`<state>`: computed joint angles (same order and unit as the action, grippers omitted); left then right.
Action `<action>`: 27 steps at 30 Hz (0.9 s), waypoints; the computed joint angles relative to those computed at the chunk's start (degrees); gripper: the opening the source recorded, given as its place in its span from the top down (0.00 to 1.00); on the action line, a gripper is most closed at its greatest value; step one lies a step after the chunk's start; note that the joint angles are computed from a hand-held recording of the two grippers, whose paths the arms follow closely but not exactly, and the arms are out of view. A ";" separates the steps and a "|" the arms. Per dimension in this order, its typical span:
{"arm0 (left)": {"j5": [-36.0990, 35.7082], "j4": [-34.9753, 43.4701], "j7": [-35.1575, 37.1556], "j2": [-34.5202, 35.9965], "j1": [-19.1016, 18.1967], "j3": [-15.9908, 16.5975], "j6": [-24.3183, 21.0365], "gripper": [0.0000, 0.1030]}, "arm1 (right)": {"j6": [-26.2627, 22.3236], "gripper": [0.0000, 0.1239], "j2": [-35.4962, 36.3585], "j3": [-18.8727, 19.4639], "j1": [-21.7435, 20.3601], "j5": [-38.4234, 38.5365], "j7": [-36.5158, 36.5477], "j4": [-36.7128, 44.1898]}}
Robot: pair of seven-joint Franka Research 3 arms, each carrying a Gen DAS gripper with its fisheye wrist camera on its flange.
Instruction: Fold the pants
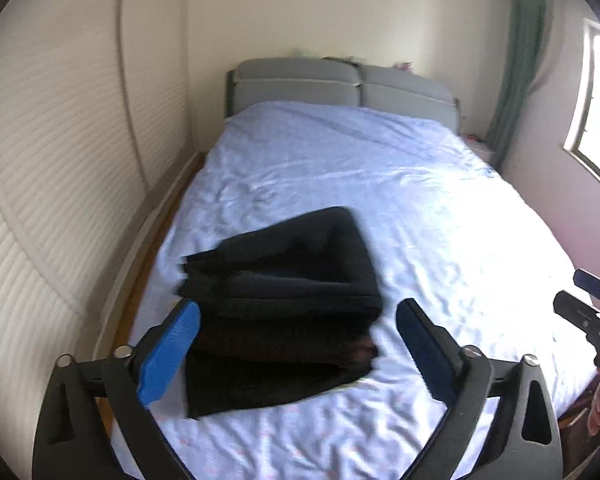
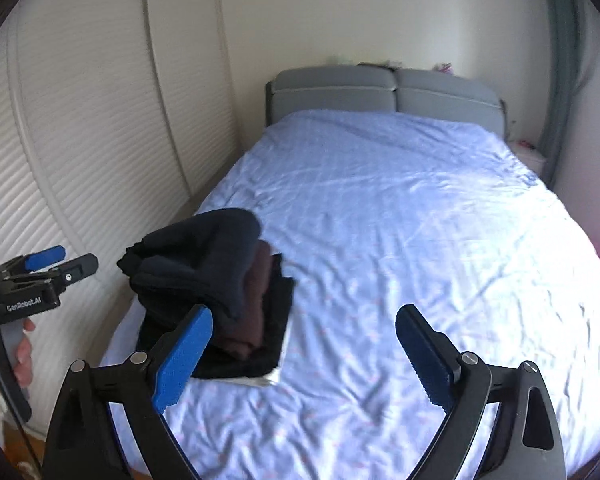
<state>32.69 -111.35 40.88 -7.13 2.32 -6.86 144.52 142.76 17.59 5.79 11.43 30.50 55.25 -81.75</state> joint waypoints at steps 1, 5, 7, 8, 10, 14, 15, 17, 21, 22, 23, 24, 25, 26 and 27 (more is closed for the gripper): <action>1.41 1.08 -1.68 0.26 -0.81 -1.43 -0.85 0.00 | 0.02 0.22 -1.43 -0.09 -1.27 1.64 -1.14 -1.58; 6.14 6.12 -6.30 2.46 -4.62 -5.10 -6.30 0.00 | -2.15 0.22 -4.55 -1.85 -5.64 6.50 -5.38 -4.56; 9.43 9.19 -10.06 4.17 -7.15 -6.53 -10.20 0.00 | -4.20 0.22 -5.09 -2.81 -7.64 8.31 -8.03 -4.66; 11.36 11.41 -12.43 5.74 -8.85 -7.52 -12.57 0.00 | -5.26 0.22 -5.27 -3.36 -8.62 8.92 -9.27 -4.55; 12.91 14.21 -15.35 7.88 -11.76 -7.87 -15.10 0.00 | -8.19 0.22 -5.28 -4.43 -11.00 10.47 -12.66 -3.70; 16.07 23.30 -21.97 15.08 -18.82 -8.61 -20.91 0.00 | -14.73 0.22 -3.78 -6.39 -15.93 12.96 -18.29 0.09; 16.42 24.51 -22.65 16.11 -20.14 -8.30 -21.60 0.00 | -15.90 0.22 -3.37 -6.61 -16.90 13.51 -19.21 0.87; 17.81 30.48 -23.82 20.62 -24.00 -8.04 -25.34 0.00 | -18.52 0.22 -2.16 -7.23 -19.41 14.77 -21.46 2.98; 19.02 39.97 -25.87 27.27 -30.52 -6.33 -30.39 0.00 | -23.17 0.22 0.55 -7.63 -23.46 16.07 -24.14 7.49; 18.99 42.42 -26.17 28.89 -31.98 -5.81 -31.40 0.00 | -24.01 0.22 1.17 -7.66 -24.41 16.28 -24.63 8.53; 18.92 45.34 -26.13 30.77 -33.46 -5.27 -32.53 0.00 | -24.91 0.22 1.92 -7.67 -25.36 16.50 -25.00 9.77; 18.89 47.65 -26.05 32.25 -34.82 -4.68 -33.38 0.00 | -25.67 0.22 2.47 -7.62 -26.22 16.69 -25.26 10.71; 18.76 51.04 -25.59 34.27 -36.33 -4.08 -34.75 0.00 | -26.30 0.22 2.99 -7.54 -26.88 16.71 -25.25 11.61; 18.61 54.71 -24.86 36.41 -37.89 -3.43 -36.47 0.00 | -27.05 0.22 3.65 -7.46 -27.52 16.67 -25.06 12.76; 18.33 58.18 -23.77 38.39 -39.04 -2.69 -37.77 0.00 | -28.03 0.22 4.40 -7.33 -28.28 16.76 -24.92 14.07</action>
